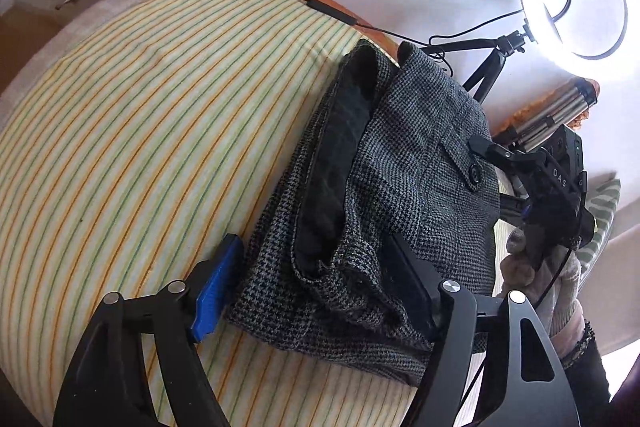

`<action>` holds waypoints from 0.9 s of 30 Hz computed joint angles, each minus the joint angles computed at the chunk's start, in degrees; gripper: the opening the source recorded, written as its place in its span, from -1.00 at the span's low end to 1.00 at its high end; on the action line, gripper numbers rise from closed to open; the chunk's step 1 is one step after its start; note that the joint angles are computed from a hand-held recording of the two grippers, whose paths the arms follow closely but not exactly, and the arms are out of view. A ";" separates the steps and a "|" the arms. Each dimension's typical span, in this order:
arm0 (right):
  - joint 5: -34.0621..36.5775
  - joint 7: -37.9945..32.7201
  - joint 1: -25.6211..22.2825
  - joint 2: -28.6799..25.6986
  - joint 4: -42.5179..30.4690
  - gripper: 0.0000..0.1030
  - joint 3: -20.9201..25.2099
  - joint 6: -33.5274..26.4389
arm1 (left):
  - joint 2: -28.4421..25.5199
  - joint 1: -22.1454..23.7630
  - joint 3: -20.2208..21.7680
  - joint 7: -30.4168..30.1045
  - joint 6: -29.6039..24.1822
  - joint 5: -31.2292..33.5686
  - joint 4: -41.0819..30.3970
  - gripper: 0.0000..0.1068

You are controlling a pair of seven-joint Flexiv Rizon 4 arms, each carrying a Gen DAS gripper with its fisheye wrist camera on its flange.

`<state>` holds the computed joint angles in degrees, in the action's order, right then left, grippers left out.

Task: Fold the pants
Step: 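Position both grippers at the sides of the folded trouser bundle, then grasp the folded bundle with both grippers and lift it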

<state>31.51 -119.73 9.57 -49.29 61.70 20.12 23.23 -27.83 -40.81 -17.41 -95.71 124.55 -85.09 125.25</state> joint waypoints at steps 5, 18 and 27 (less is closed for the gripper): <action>-0.86 0.39 1.05 1.59 2.45 0.17 -0.30 2.63 | -0.89 0.40 -0.84 6.96 0.98 -2.59 -2.46 -0.07; -2.11 -5.79 2.06 9.87 11.72 -0.40 0.73 12.99 | -1.16 1.21 -5.52 22.54 9.76 -8.69 -7.00 -0.58; 0.61 -9.20 0.85 15.49 15.03 -0.44 1.37 14.72 | -0.13 -0.40 -5.76 25.61 12.08 -9.21 -8.68 -0.62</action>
